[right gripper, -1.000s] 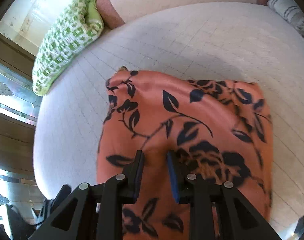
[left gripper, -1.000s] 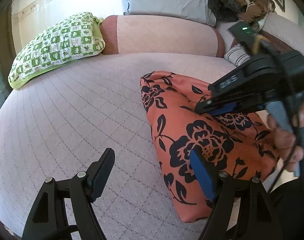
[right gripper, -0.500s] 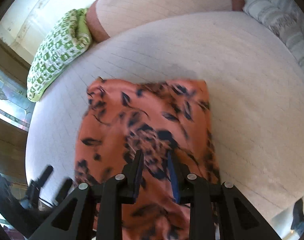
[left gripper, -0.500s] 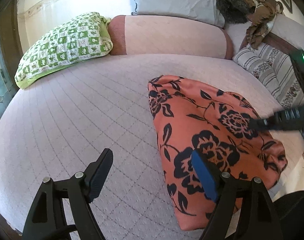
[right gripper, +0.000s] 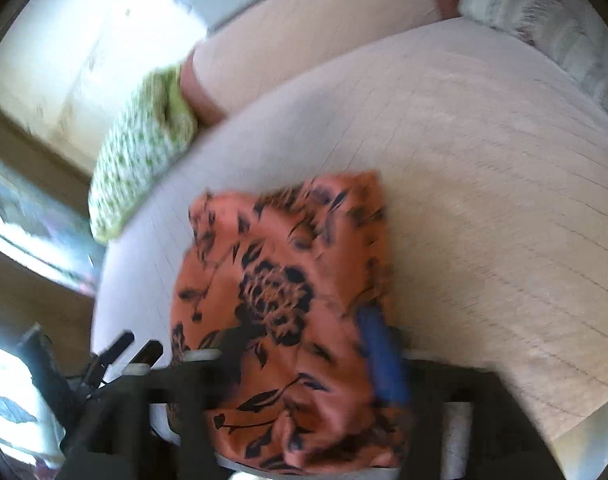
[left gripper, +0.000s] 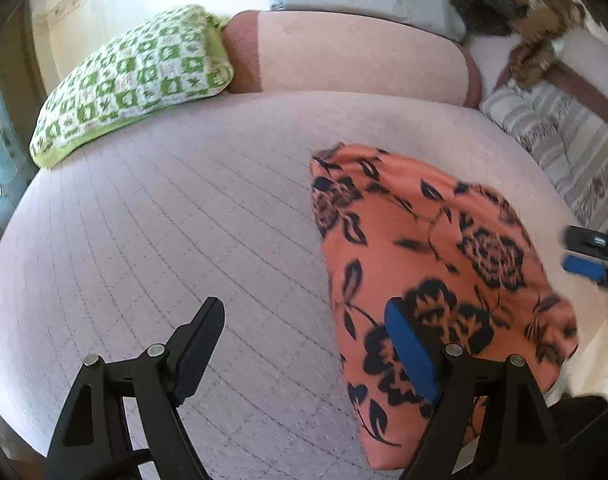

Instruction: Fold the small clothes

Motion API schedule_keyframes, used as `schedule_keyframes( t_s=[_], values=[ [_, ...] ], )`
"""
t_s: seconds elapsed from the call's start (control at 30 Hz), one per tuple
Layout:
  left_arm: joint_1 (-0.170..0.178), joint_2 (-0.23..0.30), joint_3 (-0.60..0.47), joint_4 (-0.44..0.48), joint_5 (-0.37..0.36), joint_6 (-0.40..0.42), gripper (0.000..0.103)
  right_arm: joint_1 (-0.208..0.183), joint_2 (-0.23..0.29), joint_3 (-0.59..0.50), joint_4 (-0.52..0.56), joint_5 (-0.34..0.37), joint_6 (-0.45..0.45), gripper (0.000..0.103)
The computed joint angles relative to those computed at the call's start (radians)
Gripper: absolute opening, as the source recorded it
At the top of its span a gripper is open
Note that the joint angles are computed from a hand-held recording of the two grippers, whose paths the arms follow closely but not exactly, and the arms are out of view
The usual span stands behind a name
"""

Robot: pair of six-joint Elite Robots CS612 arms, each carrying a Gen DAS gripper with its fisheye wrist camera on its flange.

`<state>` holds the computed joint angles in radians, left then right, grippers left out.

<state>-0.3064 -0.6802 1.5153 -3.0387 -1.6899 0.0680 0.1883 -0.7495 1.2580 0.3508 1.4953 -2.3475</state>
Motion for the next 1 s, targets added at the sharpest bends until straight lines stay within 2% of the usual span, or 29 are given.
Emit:
schedule_keyframes(
  t_s=[0.03, 0.1, 0.23, 0.3, 0.4, 0.57, 0.67, 0.77, 0.83, 0.93, 1.0],
  values=[
    [0.004, 0.003, -0.017, 0.026, -0.009, -0.015, 0.083, -0.005, -0.022, 0.04, -0.049, 0.006, 0.019, 0.084],
    [0.014, 0.012, -0.058, 0.112, -0.058, -0.034, 0.084, -0.027, -0.039, 0.077, -0.084, -0.044, 0.034, 0.084],
    [0.03, 0.048, -0.155, 0.332, -0.207, -0.038, 0.084, -0.068, -0.008, 0.066, -0.056, -0.197, 0.037, 0.084],
    [0.032, 0.061, -0.181, 0.393, -0.247, -0.032, 0.084, -0.083, 0.014, 0.051, -0.049, -0.257, 0.036, 0.084],
    [0.041, 0.076, -0.193, 0.379, -0.301, -0.037, 0.084, -0.108, 0.044, 0.042, -0.072, -0.365, 0.056, 0.084],
    [0.035, 0.077, -0.188, 0.358, -0.292, 0.001, 0.084, -0.132, 0.098, 0.009, -0.08, -0.482, 0.076, 0.084],
    [0.033, 0.084, -0.197, 0.366, -0.313, 0.009, 0.085, -0.142, 0.091, 0.041, -0.17, -0.532, 0.118, 0.084],
    [0.037, 0.097, -0.217, 0.407, -0.388, 0.037, 0.085, -0.146, 0.093, 0.052, -0.217, -0.567, 0.127, 0.084],
    [0.04, 0.109, -0.231, 0.435, -0.44, 0.063, 0.085, -0.145, 0.1, 0.045, -0.217, -0.59, 0.099, 0.083],
    [0.038, 0.121, -0.244, 0.442, -0.459, 0.073, 0.087, -0.141, 0.109, 0.032, -0.221, -0.61, 0.082, 0.079],
    [0.039, 0.127, -0.252, 0.446, -0.475, 0.083, 0.087, -0.134, 0.125, -0.001, -0.19, -0.614, 0.068, 0.072]
  ],
)
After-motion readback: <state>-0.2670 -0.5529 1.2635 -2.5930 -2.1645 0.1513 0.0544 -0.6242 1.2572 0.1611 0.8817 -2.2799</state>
